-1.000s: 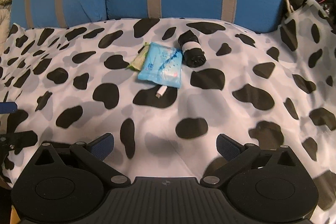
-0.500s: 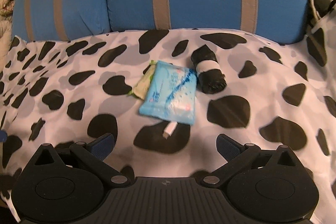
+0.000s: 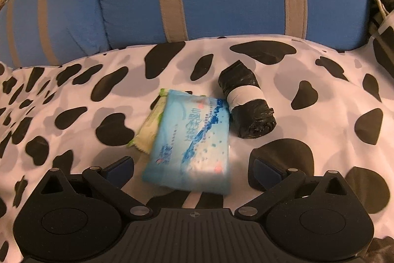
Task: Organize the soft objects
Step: 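Close the right tool on the blue wet-wipes packet and lift it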
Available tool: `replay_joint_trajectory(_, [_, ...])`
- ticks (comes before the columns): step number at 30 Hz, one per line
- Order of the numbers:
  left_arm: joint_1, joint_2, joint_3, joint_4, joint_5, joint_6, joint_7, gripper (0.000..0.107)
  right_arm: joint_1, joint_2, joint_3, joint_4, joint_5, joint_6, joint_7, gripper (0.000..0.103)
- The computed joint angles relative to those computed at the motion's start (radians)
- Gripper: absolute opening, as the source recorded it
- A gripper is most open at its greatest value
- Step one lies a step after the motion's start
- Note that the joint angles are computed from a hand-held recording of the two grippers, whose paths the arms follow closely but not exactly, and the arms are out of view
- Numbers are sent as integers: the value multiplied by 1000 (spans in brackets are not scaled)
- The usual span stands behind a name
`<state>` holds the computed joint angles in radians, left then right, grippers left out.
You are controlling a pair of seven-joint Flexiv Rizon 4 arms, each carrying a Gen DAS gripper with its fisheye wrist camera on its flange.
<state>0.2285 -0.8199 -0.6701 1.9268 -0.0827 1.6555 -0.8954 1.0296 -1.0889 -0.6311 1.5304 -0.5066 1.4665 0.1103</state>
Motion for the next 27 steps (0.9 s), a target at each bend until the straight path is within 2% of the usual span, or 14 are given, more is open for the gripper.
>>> replay_joint_trajectory(5, [-34, 12, 37, -11, -8, -5, -8, 103, -20, -33, 2, -46, 8, -15, 22, 95])
replay_joint_trajectory(9, [-48, 16, 51, -14, -15, -7, -7, 103, -43, -47, 22, -96, -13, -48, 19, 86])
replay_joint_trajectory(15, [-21, 7, 17, -7, -8, 1, 7, 103, -73, -46, 64, -130, -56, -88, 46, 71])
replay_joint_trajectory(20, [14, -10, -35, -11, -8, -17, 8, 103, -94, -32, 100, -136, -103, -66, 36, 67])
replay_joint_trajectory(27, [-24, -17, -10, -41, -32, -22, 5, 103, -52, -20, 48, -104, -108, 18, 22, 66])
